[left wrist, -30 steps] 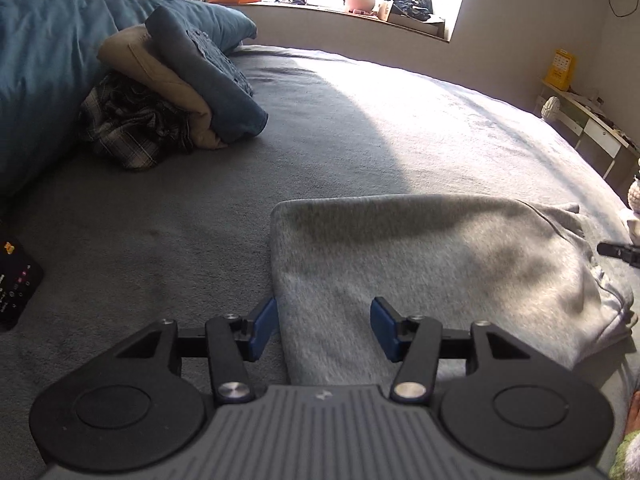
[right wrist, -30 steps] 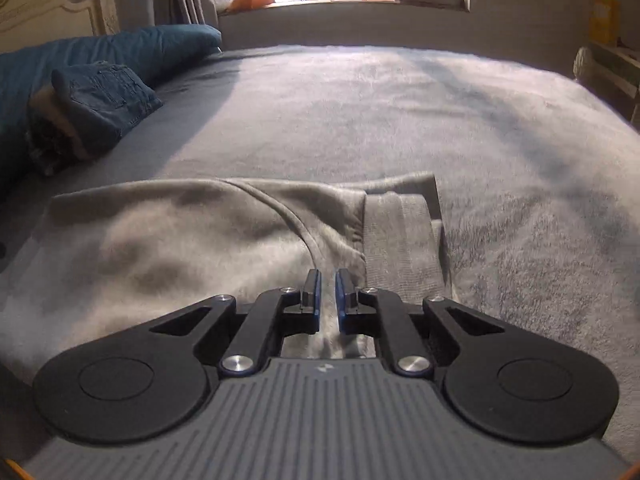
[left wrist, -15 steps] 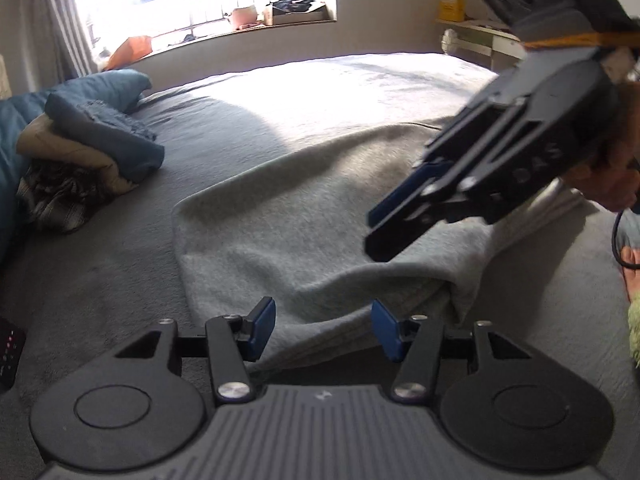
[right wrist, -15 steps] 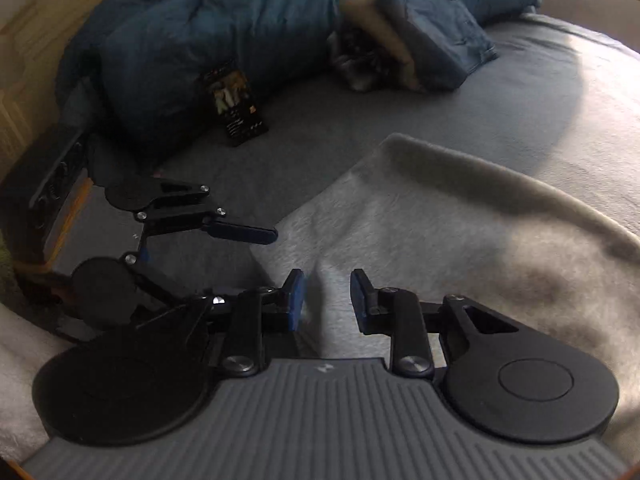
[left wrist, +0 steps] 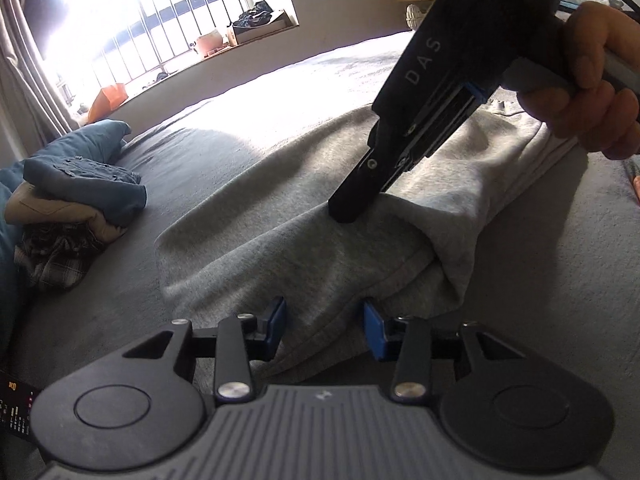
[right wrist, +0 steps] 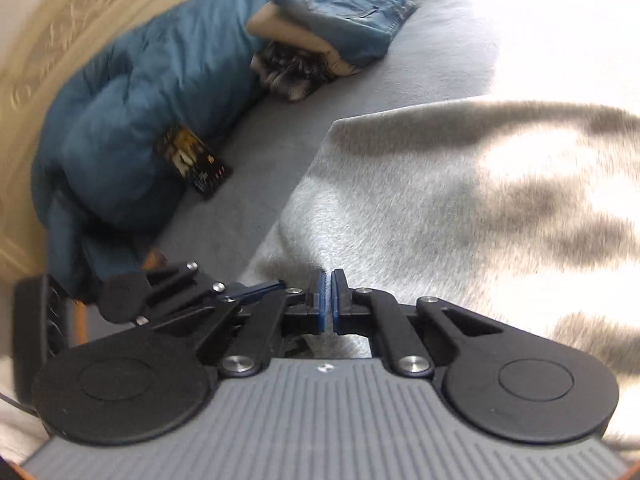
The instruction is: Fold clothes
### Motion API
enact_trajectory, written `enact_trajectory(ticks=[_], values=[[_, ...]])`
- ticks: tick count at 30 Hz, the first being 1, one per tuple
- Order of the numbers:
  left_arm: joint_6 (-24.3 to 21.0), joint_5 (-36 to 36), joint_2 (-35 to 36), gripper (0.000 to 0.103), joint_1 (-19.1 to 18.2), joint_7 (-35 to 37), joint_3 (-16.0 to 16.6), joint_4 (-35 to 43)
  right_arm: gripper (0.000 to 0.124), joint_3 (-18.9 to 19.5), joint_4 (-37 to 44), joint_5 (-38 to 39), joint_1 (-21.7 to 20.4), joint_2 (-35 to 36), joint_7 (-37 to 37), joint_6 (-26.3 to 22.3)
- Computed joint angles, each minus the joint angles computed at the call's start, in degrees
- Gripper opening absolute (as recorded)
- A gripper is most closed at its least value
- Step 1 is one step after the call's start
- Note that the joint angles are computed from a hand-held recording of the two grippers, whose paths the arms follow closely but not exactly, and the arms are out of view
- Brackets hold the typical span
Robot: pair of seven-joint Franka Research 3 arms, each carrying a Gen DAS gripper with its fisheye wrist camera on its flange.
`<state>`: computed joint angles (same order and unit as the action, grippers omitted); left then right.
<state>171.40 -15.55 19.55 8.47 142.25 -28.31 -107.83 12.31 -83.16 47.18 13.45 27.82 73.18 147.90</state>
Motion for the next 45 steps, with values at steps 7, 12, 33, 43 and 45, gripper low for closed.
enact_trajectory(ticks=[7, 12, 33, 43, 45], values=[[4.1, -1.4, 0.7, 0.009, 3.1, 0.5, -3.9, -0.9, 0.002, 1.5, 0.5, 5.3, -1.6, 1.0, -1.5, -0.8], [7.4, -0.5, 0.2, 0.007, 6.5, -2.0, -7.4, -2.9, 0.003, 1.1, 1.1, 6.0, -1.4, 1.7, -0.8, -1.4], [7.7, 10.1, 1.8, 0.053, 2.9, -6.5, -3.8, -1.6, 0.006, 1.6, -7.9, 17.9, -3.6, -4.6, -7.3, 5.0], [7.9, 14.9, 5.4, 0.009, 9.1, -9.9, -10.9, 0.7, 0.006, -0.3, -6.6, 12.4, -1.6, -4.4, -10.1, -1.4], [7.5, 14.8, 6.1, 0.008, 11.8, -10.3, -13.8, 0.9, 0.006, -0.6, -6.1, 10.7, -1.2, -3.8, -8.8, -2.4]])
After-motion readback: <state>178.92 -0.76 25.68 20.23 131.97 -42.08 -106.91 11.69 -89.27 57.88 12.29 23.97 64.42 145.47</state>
